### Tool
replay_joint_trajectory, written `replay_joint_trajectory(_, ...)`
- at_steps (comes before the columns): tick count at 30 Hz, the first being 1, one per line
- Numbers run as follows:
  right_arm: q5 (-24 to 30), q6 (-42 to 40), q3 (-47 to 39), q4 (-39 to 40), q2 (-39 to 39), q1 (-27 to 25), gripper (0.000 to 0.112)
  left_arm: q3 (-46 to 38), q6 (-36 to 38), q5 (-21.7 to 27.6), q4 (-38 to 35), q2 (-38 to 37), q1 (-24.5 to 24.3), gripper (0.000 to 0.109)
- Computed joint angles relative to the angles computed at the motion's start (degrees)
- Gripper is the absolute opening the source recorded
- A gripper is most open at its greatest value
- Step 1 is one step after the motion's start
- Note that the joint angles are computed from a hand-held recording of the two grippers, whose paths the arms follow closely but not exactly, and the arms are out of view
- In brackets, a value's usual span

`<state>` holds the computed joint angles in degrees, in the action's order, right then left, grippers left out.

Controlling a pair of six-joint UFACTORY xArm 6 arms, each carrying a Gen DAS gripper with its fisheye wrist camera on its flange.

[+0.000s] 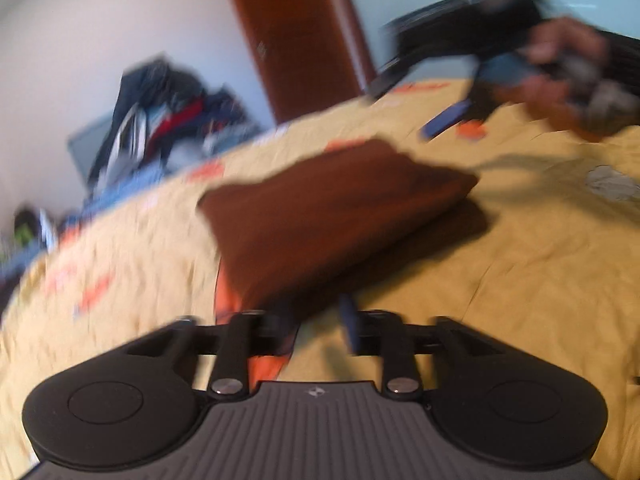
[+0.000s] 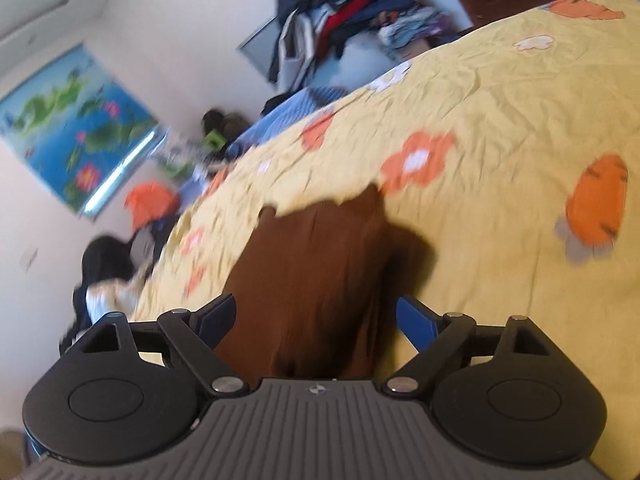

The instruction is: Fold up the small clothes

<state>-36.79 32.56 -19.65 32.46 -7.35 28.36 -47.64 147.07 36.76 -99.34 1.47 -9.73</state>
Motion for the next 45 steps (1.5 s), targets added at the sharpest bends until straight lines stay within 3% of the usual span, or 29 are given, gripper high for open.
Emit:
replay_joint_trajectory(1,0.7,2.9,-1.4,-3.2,1.8,-2.5,0.088,0.1,3.6,-0.2,-3.6,0.1,-1.0,0.080)
replay_joint_trajectory(3,2.5,10.5,-4.5,-11.4,5.8,-7.5,0.087,-0.4,6.6,0.3,-8.2,0.5,-2.6,0.087)
replay_joint_trajectory(4,3.1,15.1,-6.2,-17.1,8.1,-10.1,0.085,-1.6,4.6,-0.5,-6.8,1.6,-3.5,0.087)
replay_joint_trajectory(5,3.6,17.3,-7.9,-20.3,10.3,-11.7,0.062,-3.6,0.1,-2.1,-3.2,3.6,-4.7,0.087)
replay_joint_trajectory(6,4.3,17.2,-9.6,-22.0,12.0,-12.4,0.018,-5.8,-5.9,-4.2,1.3,6.0,-5.8,0.087)
replay_joint_trajectory(8,7.4,9.6,-11.5,-20.0,11.9,-11.6,0.020,-8.5,-17.9,-3.3,9.5,8.8,-5.3,0.085)
replay_joint_trajectory(9,5.4,5.6,-11.6,-17.2,12.3,-10.6,0.019,-9.4,-22.0,-1.5,13.3,9.2,-4.5,0.085)
replay_joint_trajectory(12,7.3,3.9,-10.5,-14.4,12.2,-12.0,0.019,-10.1,-23.5,0.6,15.5,9.8,-3.6,0.085)
replay_joint_trajectory(14,3.2,9.3,-9.0,-19.6,14.6,-13.1,0.022,-10.1,-24.1,2.0,15.4,9.3,-2.8,0.085)
replay_joint_trajectory(16,0.0,12.0,-7.4,-19.8,14.4,-12.4,0.048,-10.0,-27.6,6.9,16.7,8.2,0.1,0.086)
replay_joint_trajectory(18,-2.2,15.9,-4.5,-17.8,11.9,-10.9,0.100,-11.9,-35.2,12.1,18.9,8.2,3.4,0.086)
replay_joint_trajectory(20,-7.5,15.2,-1.0,-12.2,9.8,-7.3,0.103,-16.9,-47.2,16.0,23.2,11.0,5.6,0.088)
replay_joint_trajectory(21,-8.3,16.1,0.4,-12.9,8.8,-6.8,0.103,-20.4,-53.2,17.5,25.3,13.7,6.3,0.088)
replay_joint_trajectory(25,-3.3,25.2,1.0,-30.1,7.5,-11.4,0.100,-35.9,-77.2,23.6,34.1,26.9,6.7,0.085)
replay_joint_trajectory(27,-0.5,27.4,-1.6,-36.6,9.5,-12.0,0.094,-39.7,-82.5,25.5,35.5,29.0,5.9,0.086)
replay_joint_trajectory(28,-0.5,25.3,-2.5,-36.3,10.4,-11.1,0.092,-40.3,-83.3,26.4,36.0,29.4,5.6,0.082)
replay_joint_trajectory(29,-0.2,24.5,-3.3,-36.4,10.9,-10.3,0.081,-41.2,-84.4,27.5,37.2,29.8,5.2,0.072)
replay_joint_trajectory(30,1.1,25.1,-4.4,-38.2,11.4,-10.5,0.060,-41.0,-85.6,26.5,38.8,29.5,4.3,0.038)
replay_joint_trajectory(31,4.0,24.3,-4.7,-37.6,10.5,-10.0,0.042,-40.2,-86.3,24.9,40.2,28.8,3.7,0.025)
replay_joint_trajectory(32,6.7,24.4,-4.9,-38.6,9.6,-10.1,0.031,-40.1,-86.9,25.5,40.7,28.2,4.2,0.023)
replay_joint_trajectory(33,7.0,24.9,-4.4,-39.9,8.9,-10.4,0.030,-39.6,-87.3,26.6,40.8,27.5,4.8,0.019)
replay_joint_trajectory(35,7.1,24.1,-1.9,-39.9,5.8,-9.7,0.028,-39.9,-85.5,30.9,41.5,27.0,7.3,0.018)
replay_joint_trajectory(37,8.1,21.6,0.8,-38.7,1.7,-7.5,0.028,-37.9,-83.4,31.2,43.5,25.7,8.3,0.019)
replay_joint_trajectory(40,7.8,18.0,2.9,-32.1,1.4,-2.1,0.036,-32.1,-77.2,24.0,42.9,22.2,7.5,0.027)
replay_joint_trajectory(42,3.5,15.4,4.2,-26.9,2.3,0.6,0.051,-27.0,-73.8,17.5,41.8,17.4,6.3,0.037)
replay_joint_trajectory(44,4.9,12.2,5.0,-17.0,-0.9,3.7,0.061,-20.5,-63.8,11.5,34.9,11.0,5.5,0.038)
replay_joint_trajectory(45,3.3,8.5,5.2,-11.0,-1.9,5.3,0.061,-17.7,-57.8,9.9,30.6,8.0,5.2,0.047)
